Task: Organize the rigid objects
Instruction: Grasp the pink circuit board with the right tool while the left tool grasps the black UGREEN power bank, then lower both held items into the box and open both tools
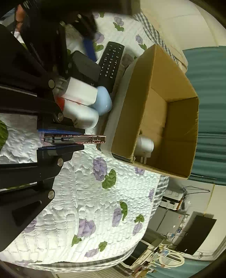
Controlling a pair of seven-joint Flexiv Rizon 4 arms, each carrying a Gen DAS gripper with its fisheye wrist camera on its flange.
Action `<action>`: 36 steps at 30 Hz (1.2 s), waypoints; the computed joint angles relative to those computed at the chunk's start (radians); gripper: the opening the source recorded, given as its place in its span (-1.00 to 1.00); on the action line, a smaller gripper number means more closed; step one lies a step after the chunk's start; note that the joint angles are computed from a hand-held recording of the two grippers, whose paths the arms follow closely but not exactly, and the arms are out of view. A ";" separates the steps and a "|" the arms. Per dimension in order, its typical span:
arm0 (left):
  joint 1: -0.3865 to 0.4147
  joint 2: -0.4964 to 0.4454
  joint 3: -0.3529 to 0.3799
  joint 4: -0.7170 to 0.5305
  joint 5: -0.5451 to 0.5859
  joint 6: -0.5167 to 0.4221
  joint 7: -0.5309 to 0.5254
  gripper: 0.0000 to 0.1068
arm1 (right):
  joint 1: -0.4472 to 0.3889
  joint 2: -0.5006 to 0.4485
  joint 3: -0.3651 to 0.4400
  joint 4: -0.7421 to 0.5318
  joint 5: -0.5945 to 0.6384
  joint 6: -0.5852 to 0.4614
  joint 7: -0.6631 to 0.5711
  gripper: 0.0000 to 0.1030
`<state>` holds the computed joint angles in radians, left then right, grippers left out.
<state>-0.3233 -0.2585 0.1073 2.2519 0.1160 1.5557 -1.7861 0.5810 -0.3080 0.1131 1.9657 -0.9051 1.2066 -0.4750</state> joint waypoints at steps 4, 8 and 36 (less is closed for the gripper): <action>-0.036 0.040 0.050 0.008 0.103 -0.015 -0.071 -0.18 | -0.003 0.014 -0.014 0.019 -0.036 0.048 0.039 -0.81; -0.001 0.110 0.020 0.060 0.083 0.007 -0.054 -0.19 | -0.008 0.062 -0.023 0.047 -0.114 0.086 0.100 -0.82; 0.135 0.048 -0.029 -0.236 0.125 0.003 -0.062 -0.19 | 0.009 -0.224 -0.031 -0.403 0.179 0.057 -0.293 -0.81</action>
<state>-0.1888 -0.2107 0.0784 2.0160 0.2408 1.5585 -1.8483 0.5902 -0.5317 0.0816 1.5628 -0.7257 1.2634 -0.7680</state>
